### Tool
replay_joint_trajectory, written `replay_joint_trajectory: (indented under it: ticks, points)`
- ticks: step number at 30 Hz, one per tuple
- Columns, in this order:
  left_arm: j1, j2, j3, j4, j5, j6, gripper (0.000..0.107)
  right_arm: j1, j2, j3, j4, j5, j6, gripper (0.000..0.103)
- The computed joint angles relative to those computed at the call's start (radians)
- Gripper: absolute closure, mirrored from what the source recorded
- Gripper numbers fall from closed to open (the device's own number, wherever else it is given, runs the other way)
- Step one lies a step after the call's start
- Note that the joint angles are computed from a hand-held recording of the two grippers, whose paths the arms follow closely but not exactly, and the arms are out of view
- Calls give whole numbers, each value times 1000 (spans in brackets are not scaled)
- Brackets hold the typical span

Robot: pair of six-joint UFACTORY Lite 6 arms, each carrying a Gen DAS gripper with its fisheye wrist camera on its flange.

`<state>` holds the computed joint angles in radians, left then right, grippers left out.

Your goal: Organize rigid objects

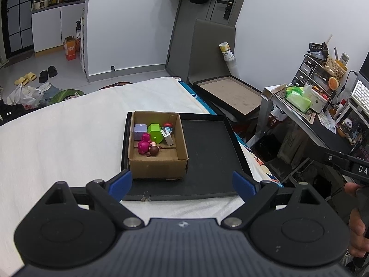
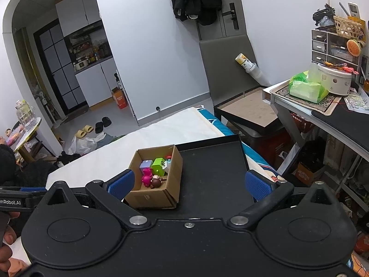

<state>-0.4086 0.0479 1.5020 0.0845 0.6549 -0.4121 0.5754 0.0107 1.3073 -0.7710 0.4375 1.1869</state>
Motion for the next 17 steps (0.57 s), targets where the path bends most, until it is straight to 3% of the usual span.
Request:
replay_joint_trajectory:
  ticks: [12,17]
  points:
    - [-9,4,-3,44,2,-47,14,3,21,26,28,12,-37,0]
    - [9,4,-17,-15,-12,9,14,3,33,31,35,12,-48,0]
